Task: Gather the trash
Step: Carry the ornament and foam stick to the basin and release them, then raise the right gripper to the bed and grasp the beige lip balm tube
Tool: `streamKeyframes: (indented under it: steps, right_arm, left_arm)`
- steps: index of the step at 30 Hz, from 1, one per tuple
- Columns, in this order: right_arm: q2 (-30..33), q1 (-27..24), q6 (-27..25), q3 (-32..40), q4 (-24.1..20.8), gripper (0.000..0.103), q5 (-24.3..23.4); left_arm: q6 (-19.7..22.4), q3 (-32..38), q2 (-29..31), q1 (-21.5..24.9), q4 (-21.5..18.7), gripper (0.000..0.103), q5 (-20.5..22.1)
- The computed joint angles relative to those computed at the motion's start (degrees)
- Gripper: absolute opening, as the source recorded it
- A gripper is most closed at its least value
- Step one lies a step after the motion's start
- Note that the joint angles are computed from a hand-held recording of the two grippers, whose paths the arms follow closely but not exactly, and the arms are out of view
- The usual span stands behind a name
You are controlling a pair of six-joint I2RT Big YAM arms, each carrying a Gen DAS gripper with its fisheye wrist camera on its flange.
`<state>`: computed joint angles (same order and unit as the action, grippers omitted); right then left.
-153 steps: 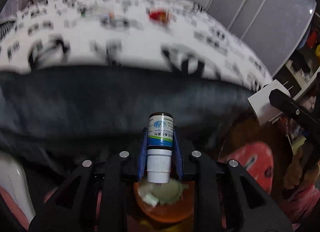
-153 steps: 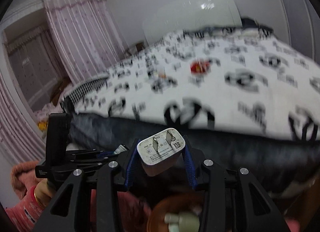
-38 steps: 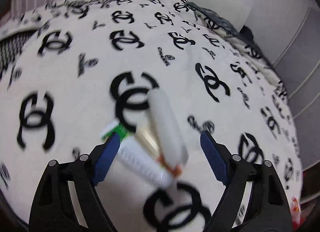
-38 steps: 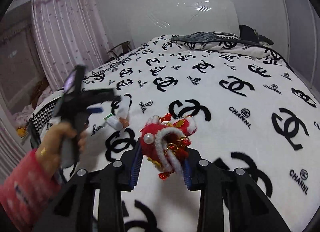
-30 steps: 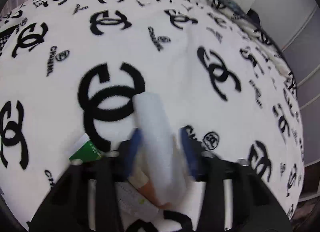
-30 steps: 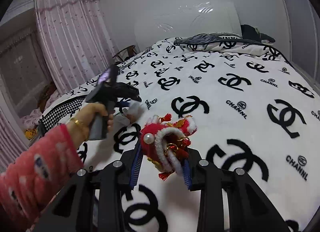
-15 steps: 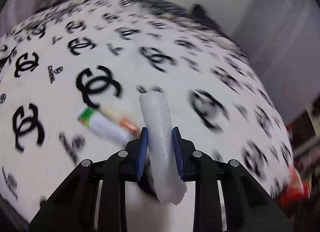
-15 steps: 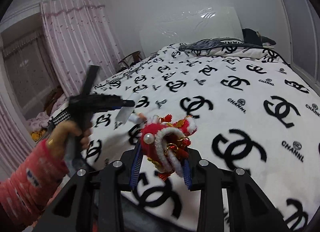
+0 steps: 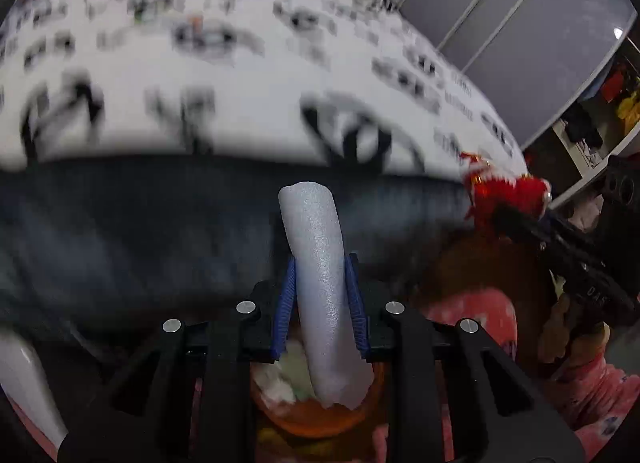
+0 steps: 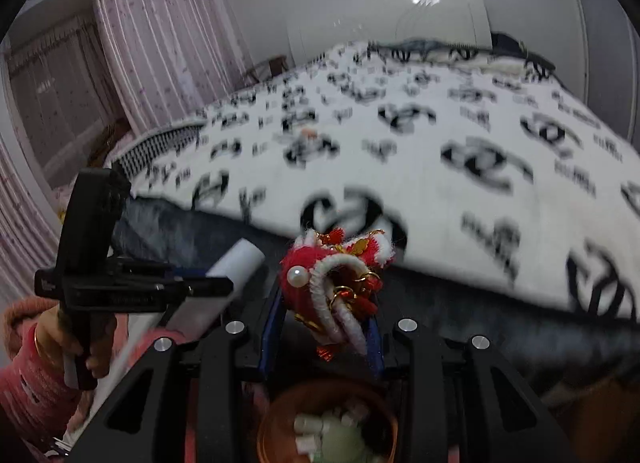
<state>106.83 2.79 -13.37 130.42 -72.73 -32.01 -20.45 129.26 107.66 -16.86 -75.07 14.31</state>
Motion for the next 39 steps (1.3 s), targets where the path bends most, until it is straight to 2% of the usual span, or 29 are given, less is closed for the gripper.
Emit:
streamKeyframes:
  steps: [2,6,8,11,13,14,18,21,22,32,37,38,39]
  right_arm:
    - [-2.9,0.2,-1.0,-6.7,0.6,0.035,1.3]
    - [-6.5,0.6,-2.6,-17.7,1.6,0.035,4.9]
    - [-7.6,0.8,-3.0,-22.4,2.1,0.035,6.6]
    - [-7.1,1.1,-3.3,-26.1,1.0,0.035,7.9]
    - [-6.1,1.4,-3.1,-27.4,-0.3,0.035,9.2]
    - [-5.5,1.6,-2.8,-28.1,-0.6,0.035,10.0]
    - [-2.7,1.8,-0.8,-28.0,-2.3,0.057,12.4]
    - [-1.7,1.3,0.8,-27.6,-2.8,0.057,12.5]
    - [-1.4,1.1,1.3,-27.4,-3.1,0.058,12.3]
    - [-1.4,0.9,2.5,-27.4,-2.8,0.063,12.9]
    - [-2.7,0.7,2.1,-28.6,-1.1,0.063,12.2]
    - [-3.3,0.7,1.7,-28.8,-0.4,0.065,11.8]
    - [-4.1,0.8,1.2,-29.0,0.4,0.066,11.7]
  left_arm:
    - [-1.0,-7.0,-2.7,-1.3,2.4,0.025,-0.5]
    - [-3.3,-17.4,-6.0,-3.2,6.4,0.025,1.7]
    - [-3.9,-20.5,-6.2,-4.0,7.1,0.025,2.3]
    - [-4.6,-22.5,-4.0,-5.0,5.7,0.025,2.2]
    - [-5.0,-23.0,-1.5,-5.5,3.6,0.025,2.9]
    - [-5.6,-22.8,-0.3,-5.7,2.2,0.025,1.7]
    - [-7.4,-20.6,3.9,-5.7,-2.9,0.034,0.3]
    - [-8.5,-22.2,3.0,-5.4,-2.1,0.055,-0.4]
    - [-8.6,-22.1,3.0,-5.4,-1.8,0.057,-0.7]
    - [-8.8,-22.0,3.0,-6.0,-1.8,0.058,-1.7]
    - [-8.6,-22.0,2.1,-6.5,-1.1,0.058,-3.8]
    - [-8.5,-22.0,1.8,-6.7,-0.9,0.059,-4.7]
    - [-8.3,-21.9,1.3,-6.9,-1.0,0.065,-6.1]
